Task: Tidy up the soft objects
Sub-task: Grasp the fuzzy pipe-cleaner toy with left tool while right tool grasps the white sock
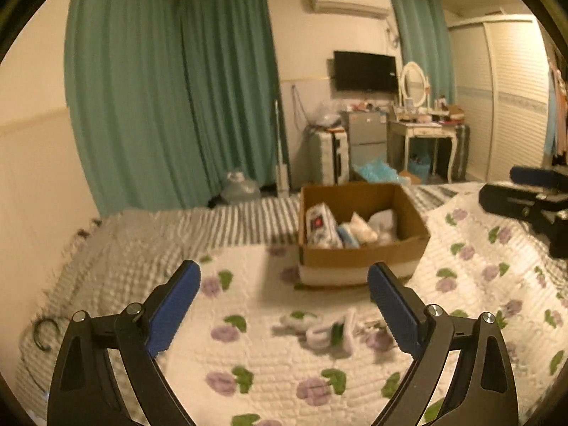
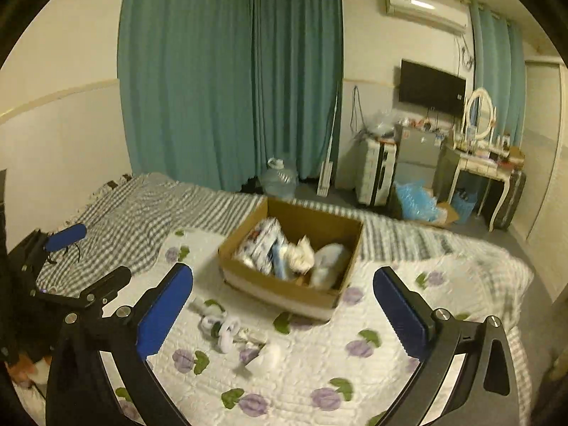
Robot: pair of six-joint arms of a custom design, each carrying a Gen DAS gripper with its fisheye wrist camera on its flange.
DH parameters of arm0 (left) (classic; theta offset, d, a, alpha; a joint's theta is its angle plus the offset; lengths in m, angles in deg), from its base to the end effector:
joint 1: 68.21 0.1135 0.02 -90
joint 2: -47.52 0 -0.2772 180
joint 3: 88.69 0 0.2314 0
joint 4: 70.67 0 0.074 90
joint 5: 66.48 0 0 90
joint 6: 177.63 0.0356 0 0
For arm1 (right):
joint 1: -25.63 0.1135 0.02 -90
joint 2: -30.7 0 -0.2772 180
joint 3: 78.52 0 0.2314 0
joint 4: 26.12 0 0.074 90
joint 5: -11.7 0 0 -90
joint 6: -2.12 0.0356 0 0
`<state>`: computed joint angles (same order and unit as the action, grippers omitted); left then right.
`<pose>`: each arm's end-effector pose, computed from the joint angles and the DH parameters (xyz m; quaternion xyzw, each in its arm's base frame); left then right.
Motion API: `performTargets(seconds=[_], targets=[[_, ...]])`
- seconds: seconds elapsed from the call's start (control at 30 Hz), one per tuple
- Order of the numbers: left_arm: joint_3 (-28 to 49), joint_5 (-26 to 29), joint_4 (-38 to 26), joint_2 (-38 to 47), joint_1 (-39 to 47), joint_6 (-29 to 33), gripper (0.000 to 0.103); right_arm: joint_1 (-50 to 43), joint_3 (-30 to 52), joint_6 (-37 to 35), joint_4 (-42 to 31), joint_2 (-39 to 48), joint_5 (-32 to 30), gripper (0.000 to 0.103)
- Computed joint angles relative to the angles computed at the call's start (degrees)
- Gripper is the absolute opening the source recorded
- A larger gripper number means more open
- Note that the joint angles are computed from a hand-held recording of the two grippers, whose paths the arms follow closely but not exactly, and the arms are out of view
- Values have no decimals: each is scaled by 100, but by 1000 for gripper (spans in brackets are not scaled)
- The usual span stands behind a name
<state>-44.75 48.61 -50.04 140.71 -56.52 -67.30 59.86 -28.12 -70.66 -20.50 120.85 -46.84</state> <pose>0.2770 0.0419 0.1641 0.1738 0.8287 -0.0421 0.5304 0.2461 0.1450 0.1842 -0.0002 0.8598 -0.0201 0.5102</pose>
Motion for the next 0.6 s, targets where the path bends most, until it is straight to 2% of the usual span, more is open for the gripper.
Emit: performTargets(seconds=[0.1,0.23,0.4,0.47,0.6], targets=[[44,-89,701,973,-97,22,97,-308,-93,-2,907,963,-502,102],[302,-799,1492,2179,-417,32,97,-637,178,-16,1787,2399,-877,102],[862,-715,1308,3163,-441,102,97,-991,794,-55,2247,3945,-1384,102],[1041,-828,1202,3408,-489,90,97,-1144,1078,37,2177,4444,-1646,101],[1383,-765,864,3727,-513,88,97,-1297,1374,104,1970,4883,-1896,87]])
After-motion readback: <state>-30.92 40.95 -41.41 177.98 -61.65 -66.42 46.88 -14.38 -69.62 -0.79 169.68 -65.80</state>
